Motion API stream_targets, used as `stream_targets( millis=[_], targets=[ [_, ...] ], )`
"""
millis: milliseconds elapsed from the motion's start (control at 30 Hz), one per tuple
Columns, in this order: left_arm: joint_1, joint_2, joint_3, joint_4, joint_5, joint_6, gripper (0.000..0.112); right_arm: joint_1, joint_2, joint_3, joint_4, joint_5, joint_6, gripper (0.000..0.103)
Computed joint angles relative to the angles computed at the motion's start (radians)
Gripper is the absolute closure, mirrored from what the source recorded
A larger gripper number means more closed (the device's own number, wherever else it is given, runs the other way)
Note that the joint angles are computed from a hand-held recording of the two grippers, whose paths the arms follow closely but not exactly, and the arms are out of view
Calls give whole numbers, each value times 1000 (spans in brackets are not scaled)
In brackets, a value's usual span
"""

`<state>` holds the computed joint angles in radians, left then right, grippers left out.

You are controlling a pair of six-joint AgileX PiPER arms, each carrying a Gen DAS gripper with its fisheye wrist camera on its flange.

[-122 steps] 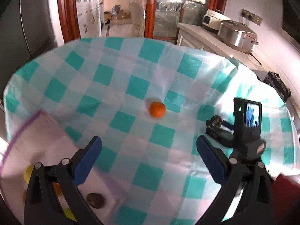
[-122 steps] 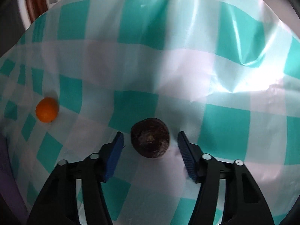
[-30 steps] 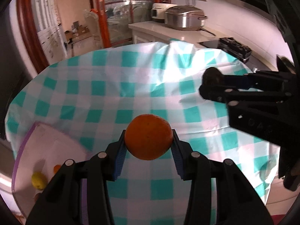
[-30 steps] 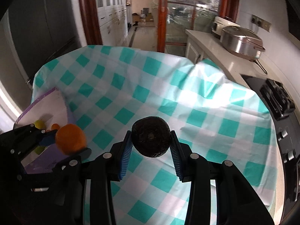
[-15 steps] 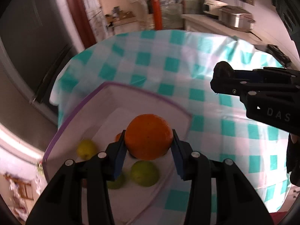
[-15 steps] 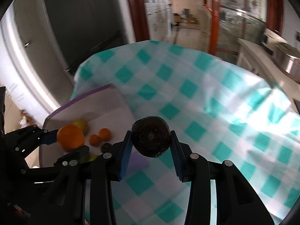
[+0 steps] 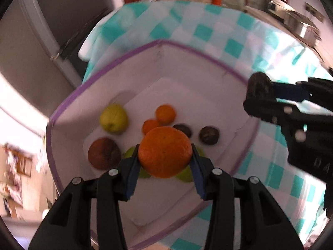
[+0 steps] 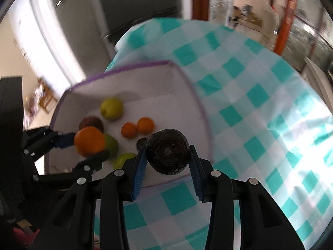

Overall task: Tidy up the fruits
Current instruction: 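Lower both tools into the box and open them to release the fruits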

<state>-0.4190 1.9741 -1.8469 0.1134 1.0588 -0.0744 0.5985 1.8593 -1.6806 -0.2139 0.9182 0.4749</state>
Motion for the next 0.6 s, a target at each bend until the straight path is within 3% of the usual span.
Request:
stream_targets(
  millis=[167,300,600],
  targets=[
    [55,-17,100,26,-60,-39,67,32,135,-117,31,27,-60,63],
    [83,-6,127,53,-59,-59,67,40,245,-235,72,98,-105,63],
    [108,58,53,61,86,-100,66,47,432,-490,121,259,-108,63]
  ],
)
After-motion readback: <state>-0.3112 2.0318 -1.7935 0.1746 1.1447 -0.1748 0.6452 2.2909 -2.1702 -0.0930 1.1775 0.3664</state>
